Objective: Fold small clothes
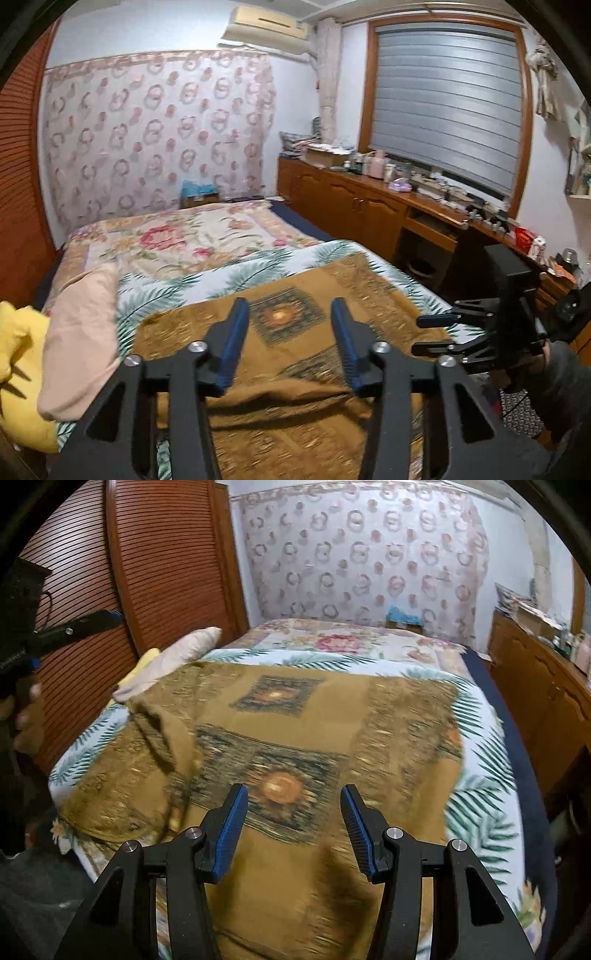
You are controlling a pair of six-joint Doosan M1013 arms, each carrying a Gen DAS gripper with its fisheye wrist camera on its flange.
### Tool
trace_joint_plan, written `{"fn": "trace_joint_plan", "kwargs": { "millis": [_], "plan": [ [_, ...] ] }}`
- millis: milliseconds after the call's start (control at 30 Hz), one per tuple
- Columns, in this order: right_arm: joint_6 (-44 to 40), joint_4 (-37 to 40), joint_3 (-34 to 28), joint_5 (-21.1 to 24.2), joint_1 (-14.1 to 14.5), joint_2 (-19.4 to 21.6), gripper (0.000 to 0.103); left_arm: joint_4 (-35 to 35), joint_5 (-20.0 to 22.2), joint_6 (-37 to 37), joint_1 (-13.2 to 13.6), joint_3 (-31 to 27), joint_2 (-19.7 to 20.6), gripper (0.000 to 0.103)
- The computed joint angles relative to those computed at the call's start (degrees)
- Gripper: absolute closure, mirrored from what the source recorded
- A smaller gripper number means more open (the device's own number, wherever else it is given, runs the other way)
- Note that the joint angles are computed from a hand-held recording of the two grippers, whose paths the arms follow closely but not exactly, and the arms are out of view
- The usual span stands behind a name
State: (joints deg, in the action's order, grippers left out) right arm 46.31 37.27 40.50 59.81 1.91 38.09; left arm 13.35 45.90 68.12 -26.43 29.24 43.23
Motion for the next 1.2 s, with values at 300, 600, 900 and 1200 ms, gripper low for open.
{"fn": "trace_joint_plan", "kwargs": {
  "millis": [300,600,900,1200],
  "plan": [
    [-3.63,2.55,-5.39,5.81,2.47,3.23,0.049,10.61,-3.53,-13.43,0.67,12.66,-5.78,0.026],
    [-0.44,1.17,-16.14,12.50,4.06,9.71,0.049,15.69,-4.48,-20.63,1.28,21.08,-9.54,0.026],
    [2.75,-1.84,-29.30,21.47,5.45,16.50,0.059,15.82,-3.42,-22.77,1.94,22.76,-10.05,0.026],
    [0.70,-3.92,-27.29,19.27,6.22,15.44,0.090,14.11,-3.70,-21.11,1.90,22.68,-9.82,0.026]
  ]
}}
